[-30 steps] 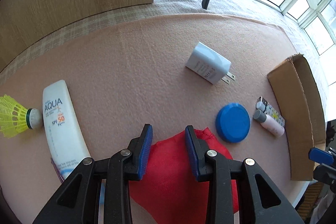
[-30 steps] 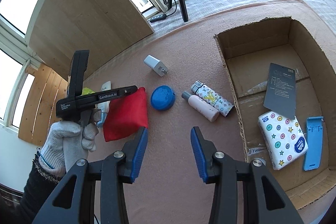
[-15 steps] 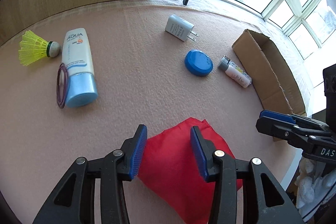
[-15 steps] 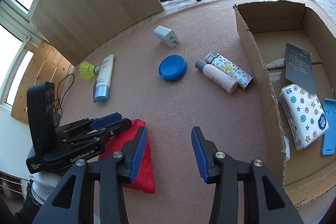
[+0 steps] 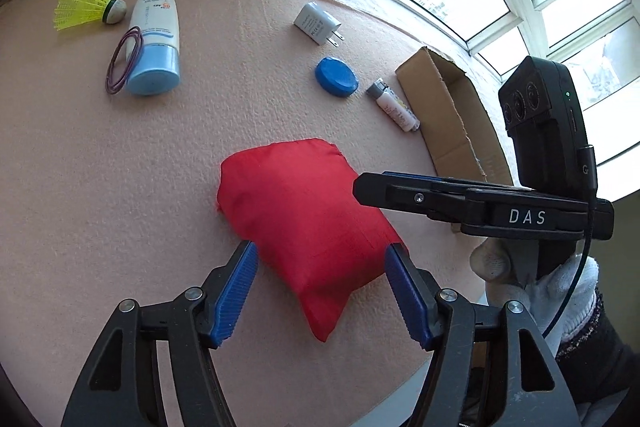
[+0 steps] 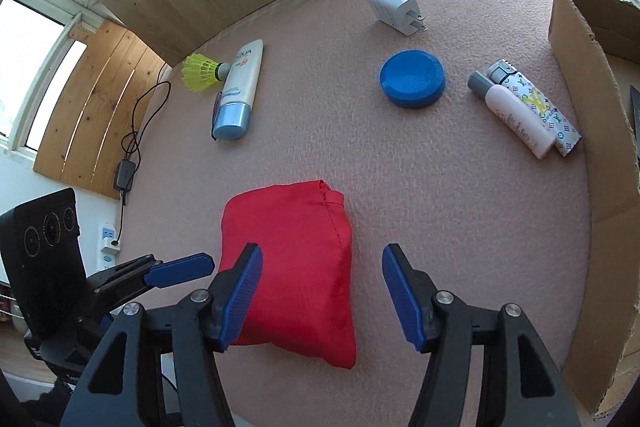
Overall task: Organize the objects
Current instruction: 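Grasp the red pouch with the right gripper beside the left gripper, then carry the red pouch into the box with both grippers and release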
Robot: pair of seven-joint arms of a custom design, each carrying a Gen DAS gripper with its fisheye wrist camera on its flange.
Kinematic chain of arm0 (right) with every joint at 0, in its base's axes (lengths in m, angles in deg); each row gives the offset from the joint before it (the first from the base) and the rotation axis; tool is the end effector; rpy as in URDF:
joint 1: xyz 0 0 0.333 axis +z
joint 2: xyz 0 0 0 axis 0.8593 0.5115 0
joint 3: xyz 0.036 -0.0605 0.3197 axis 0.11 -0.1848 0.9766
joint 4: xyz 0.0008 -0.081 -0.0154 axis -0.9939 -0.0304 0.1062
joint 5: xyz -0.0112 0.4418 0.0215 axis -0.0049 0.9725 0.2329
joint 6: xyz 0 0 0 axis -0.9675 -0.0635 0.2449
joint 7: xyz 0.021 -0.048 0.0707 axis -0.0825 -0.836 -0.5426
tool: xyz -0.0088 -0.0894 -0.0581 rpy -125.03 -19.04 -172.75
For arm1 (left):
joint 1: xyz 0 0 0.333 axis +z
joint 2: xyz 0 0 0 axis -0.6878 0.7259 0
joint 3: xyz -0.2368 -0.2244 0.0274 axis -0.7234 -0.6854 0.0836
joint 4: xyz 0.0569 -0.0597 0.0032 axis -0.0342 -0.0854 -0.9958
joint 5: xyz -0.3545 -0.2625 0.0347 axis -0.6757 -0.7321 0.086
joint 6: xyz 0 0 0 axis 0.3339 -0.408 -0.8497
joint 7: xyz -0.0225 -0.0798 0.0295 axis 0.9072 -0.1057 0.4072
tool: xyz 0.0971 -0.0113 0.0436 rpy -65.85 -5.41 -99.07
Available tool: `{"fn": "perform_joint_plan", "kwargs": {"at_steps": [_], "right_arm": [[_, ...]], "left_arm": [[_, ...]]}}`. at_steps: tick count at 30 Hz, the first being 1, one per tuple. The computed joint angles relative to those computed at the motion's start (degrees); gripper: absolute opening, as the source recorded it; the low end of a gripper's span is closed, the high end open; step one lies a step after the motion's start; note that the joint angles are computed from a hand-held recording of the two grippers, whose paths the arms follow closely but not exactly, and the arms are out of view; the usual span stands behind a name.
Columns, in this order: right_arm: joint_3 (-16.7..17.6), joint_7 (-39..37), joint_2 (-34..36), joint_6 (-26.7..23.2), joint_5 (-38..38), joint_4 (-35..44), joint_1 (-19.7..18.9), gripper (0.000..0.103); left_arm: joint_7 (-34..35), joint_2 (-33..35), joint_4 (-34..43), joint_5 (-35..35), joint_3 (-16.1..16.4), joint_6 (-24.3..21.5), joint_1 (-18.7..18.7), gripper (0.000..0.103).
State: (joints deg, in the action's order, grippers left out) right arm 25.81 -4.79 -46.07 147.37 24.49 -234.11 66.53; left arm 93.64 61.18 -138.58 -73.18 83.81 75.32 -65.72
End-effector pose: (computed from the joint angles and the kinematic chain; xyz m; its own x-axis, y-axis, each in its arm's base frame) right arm 0.4308 0.0432 0.4784 0.0260 -0.8697 -0.4929 -0.9658 0.1054 -0.2370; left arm 0.4272 -0.2212 0.4571 -0.3527 -0.7847 0.5098 -0.9250 0.2099 -0.3169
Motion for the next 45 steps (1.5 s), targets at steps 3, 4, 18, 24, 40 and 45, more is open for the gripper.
{"fn": "perform_joint_plan", "kwargs": {"at_steps": [3,4,18,24,40,45], "right_arm": [[-0.27,-0.39,2.3,-1.62,0.23,1.37,0.5,0.059],[-0.36,-0.51,2.99,-2.21,0.45,1.75,0.6,0.059],[-0.18,-3.31,3.63,-3.23,3.6,1.49,0.82,0.058],[0.27,-1.97,0.94,-1.71,2.56,0.17,0.01,0.056],[-3.17,0.15,-8.21,3.68,-4.43,0.33,-7.08,0.055],[-5.42,-1.09,-7.99,5.07,-5.64,1.86,-10.27,0.055]], "left_arm": [[0.12,0.87,0.15,-0.3,0.06,-0.45,0.01,0.069],[-0.45,1.38,0.31,-0.08,-0.15,-0.56,0.24,0.069],[0.87,2.6,0.62,-0.67,-1.19,1.92,-0.03,0.058],[1.67,2.94,1.89,-1.23,-1.92,2.62,-1.21,0.057],[5.63,15.67,20.98,-2.98,-8.15,8.59,-4.44,0.056],[4.76,22.11,28.41,-1.66,-11.83,10.98,-4.52,0.056]]}}
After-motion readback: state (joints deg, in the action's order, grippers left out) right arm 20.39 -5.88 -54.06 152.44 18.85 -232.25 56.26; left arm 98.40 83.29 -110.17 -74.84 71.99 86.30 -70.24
